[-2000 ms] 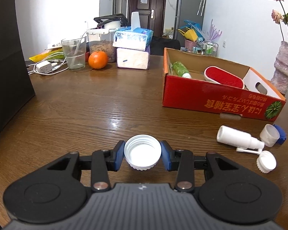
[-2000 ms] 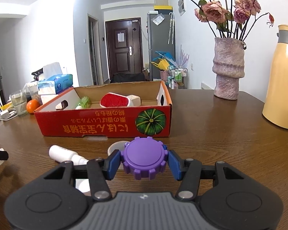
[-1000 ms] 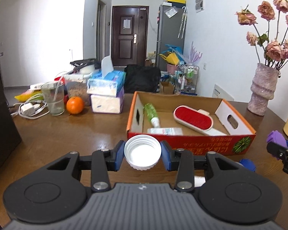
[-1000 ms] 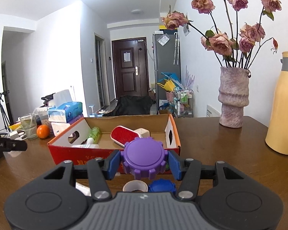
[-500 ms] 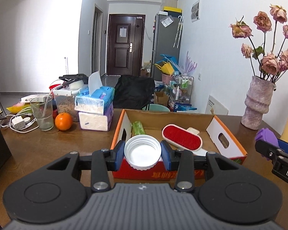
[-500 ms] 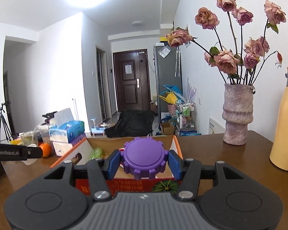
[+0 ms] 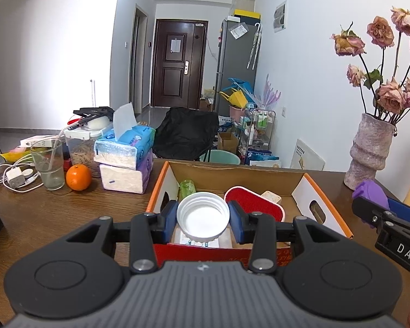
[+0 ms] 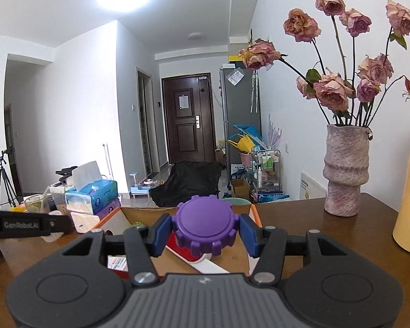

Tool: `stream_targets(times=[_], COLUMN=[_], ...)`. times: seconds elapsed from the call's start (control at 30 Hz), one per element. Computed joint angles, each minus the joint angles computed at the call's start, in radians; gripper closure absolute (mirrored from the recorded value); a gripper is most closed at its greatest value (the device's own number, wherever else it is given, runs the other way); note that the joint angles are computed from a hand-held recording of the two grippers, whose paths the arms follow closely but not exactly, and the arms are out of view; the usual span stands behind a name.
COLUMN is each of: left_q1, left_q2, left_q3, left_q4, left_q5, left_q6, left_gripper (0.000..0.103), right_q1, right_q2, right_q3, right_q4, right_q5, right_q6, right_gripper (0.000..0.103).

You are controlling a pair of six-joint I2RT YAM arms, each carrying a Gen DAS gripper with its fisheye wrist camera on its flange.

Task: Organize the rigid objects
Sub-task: 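Carry the white cap with the left tool while the right tool carries the purple cap to the box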

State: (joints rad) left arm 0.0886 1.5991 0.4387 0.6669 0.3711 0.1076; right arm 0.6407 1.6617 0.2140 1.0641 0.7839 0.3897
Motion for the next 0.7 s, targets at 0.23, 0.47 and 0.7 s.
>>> stream_targets(times=[0.23, 0.47, 0.7], left_q1=[-0.045, -0.076, -0.102], left_q2=[0.060, 0.119, 0.184], left_q3=[0.045, 0.102, 0.172], left_q4=[0.013, 0.012, 0.001], left_q5=[-0.033, -0.060, -0.089], left_q6=[-0.018, -0.030, -0.036], left_gripper=[0.062, 0.062, 0.062], right_q1=[-0.081, -0.139, -0.199], right_q2=[0.052, 0.100, 0.157], right_q3=[0.036, 0.064, 0.121], right_q4=[0.018, 0.046, 0.047], right_q5=[-0.087, -0.144, -0.206], right_q6=[-0.027, -0.050, -0.069], right_gripper=[0.050, 0.050, 0.050])
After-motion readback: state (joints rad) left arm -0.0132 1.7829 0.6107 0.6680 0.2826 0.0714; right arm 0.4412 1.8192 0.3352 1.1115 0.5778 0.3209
